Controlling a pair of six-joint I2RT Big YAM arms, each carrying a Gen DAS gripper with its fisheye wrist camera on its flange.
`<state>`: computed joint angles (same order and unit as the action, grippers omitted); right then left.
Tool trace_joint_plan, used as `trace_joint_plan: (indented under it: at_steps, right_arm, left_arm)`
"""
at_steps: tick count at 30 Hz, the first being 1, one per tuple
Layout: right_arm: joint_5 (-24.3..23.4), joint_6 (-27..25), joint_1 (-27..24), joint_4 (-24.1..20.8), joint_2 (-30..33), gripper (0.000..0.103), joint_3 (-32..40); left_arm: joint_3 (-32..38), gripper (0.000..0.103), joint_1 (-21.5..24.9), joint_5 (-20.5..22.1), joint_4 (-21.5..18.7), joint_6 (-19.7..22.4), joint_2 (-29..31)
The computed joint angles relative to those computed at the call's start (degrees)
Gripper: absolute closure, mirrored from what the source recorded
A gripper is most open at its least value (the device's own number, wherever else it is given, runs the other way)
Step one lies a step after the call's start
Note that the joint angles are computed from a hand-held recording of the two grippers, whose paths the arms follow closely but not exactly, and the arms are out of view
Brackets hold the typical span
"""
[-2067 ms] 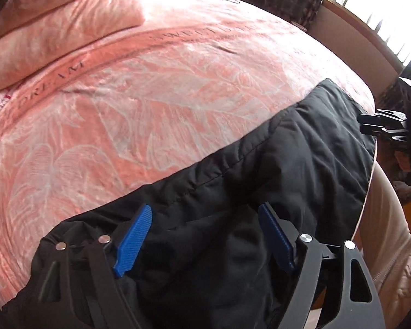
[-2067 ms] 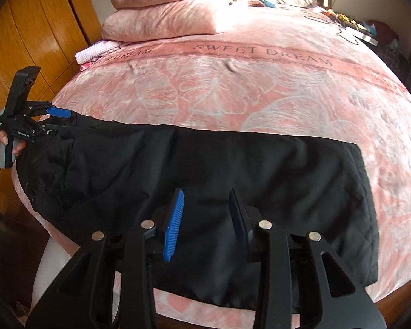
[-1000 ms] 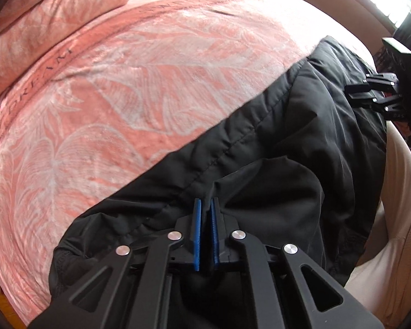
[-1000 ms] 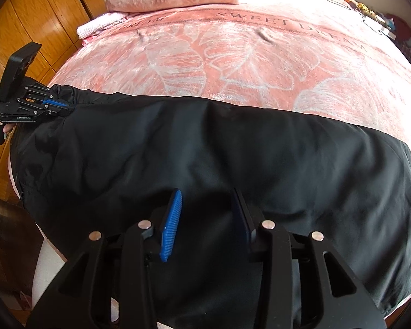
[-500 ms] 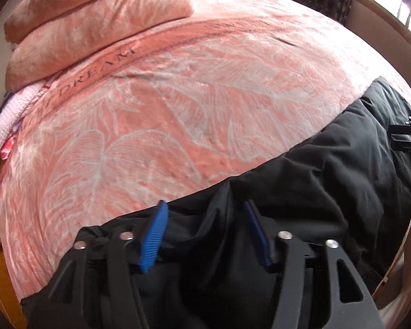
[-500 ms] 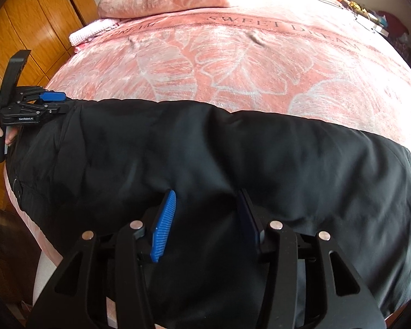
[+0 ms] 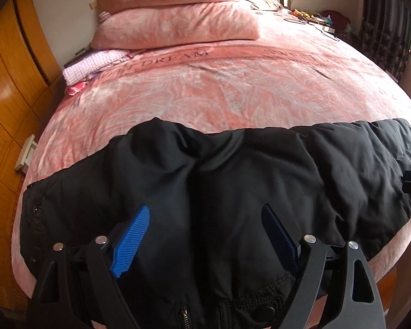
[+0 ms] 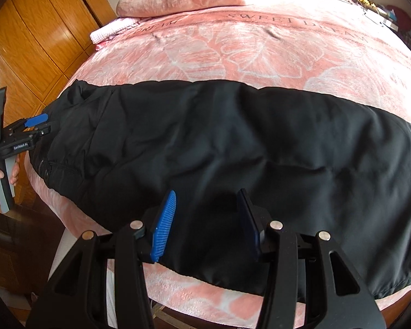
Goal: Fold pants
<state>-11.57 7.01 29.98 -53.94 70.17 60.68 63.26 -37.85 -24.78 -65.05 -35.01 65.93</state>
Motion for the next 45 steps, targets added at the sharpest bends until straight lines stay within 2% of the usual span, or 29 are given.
trace_joint_plan:
  at_steps: [2, 5, 6, 8, 10, 12, 14, 16, 18, 21, 22, 24, 28, 32, 34, 36, 38, 41, 45]
  right_arm:
    - [1.38, -0.39, 0.72, -0.04, 0.17, 0.056, -0.11]
    - [1.26, -0.33, 0.70, 0.08, 0.47, 0.055, 0.02]
    - [1.07, -0.27, 0.53, 0.00, 0.57, 0.055, 0.08]
    - [1.09, -0.07, 0.36, 0.04, 0.87, 0.053, 0.21]
    - [1.04, -0.01, 0.34, 0.17, 1.17, 0.050, 0.21]
    - [1.47, -0.28, 0.66, 0.39, 1.60, 0.048, 0.13]
    - [2.09, -0.77, 1.17, 0.60, 2.14, 0.044, 0.24]
    - [2.96, -1.32, 1.70, 0.79, 2.85, 0.042, 0.62]
    - [3.59, -1.13, 2.00, 1.00, 3.53, 0.042, 1.07]
    - [3.77, -0.13, 2.14, 1.20, 4.12, 0.042, 1.58]
    - [3.87, -0.06, 2.18, 1.20, 4.15, 0.043, 1.63]
    - [4.09, 0.06, 2.35, 1.38, 4.22, 0.044, 1.64]
    - [4.80, 0.72, 2.67, 1.53, 4.84, 0.044, 1.87]
    - [3.35, 1.50, 1.65, 0.98, 3.50, 0.050, 1.71]
    - [1.66, 2.16, 0.06, 0.71, 1.29, 0.050, 0.86]
    - [1.35, 2.18, -1.56, 0.38, -1.61, 0.050, -0.28]
    - [1.94, 1.95, -3.43, -0.44, -4.82, 0.050, -1.45]
    - [2.92, 1.70, -7.25, -2.41, -8.84, 0.050, -2.82]
    - [0.85, 1.58, -15.39, -4.56, -11.85, 0.050, -4.52]
  left_arm:
    - [1.17, 0.025, 2.71, 0.36, 1.96, 4.90, 0.98]
    - [4.70, 0.025, 7.06, 1.45, 4.61, 20.10, 4.59]
    - [5.77, 0.025, 8.86, 3.24, 4.95, 25.62, 5.96]
    - [7.02, 0.026, 12.11, 5.81, 4.95, 33.12, 8.36]
    - [8.08, 0.026, 15.01, 7.57, 3.20, 36.64, 10.72]
    - [7.86, 0.027, 17.42, 10.02, 2.92, 37.46, 11.44]
    - [7.10, 0.027, 19.85, 16.02, 3.12, 36.96, 11.41]
    - [6.16, 0.037, 21.40, 20.13, 3.51, 35.30, 11.60]
    - [5.63, 0.055, 22.77, 22.58, 4.17, 32.80, 11.82]
    - [4.73, 0.073, 25.54, 26.61, 5.69, 29.24, 10.51]
    - [4.66, 0.075, 26.13, 27.38, 5.93, 28.18, 10.16]
    - [4.01, 0.078, 25.49, 25.22, 6.75, 28.21, 9.48]
    - [3.07, 0.076, 23.11, 19.34, 8.02, 27.54, 10.28]
    - [4.05, 0.067, 19.34, 11.32, 6.68, 26.16, 8.53]
    - [3.78, 0.062, 17.24, 10.09, 6.82, 22.90, 5.72]
    - [3.53, 0.048, 13.95, 7.50, 6.94, 18.38, 2.97]
    - [3.42, 0.046, 8.98, 6.08, 7.04, 13.87, 1.05]
    - [4.38, 0.045, -0.78, 2.34, 5.81, 6.41, 2.13]
    - [4.96, 0.044, -10.66, 3.45, 10.35, 0.96, 6.21]
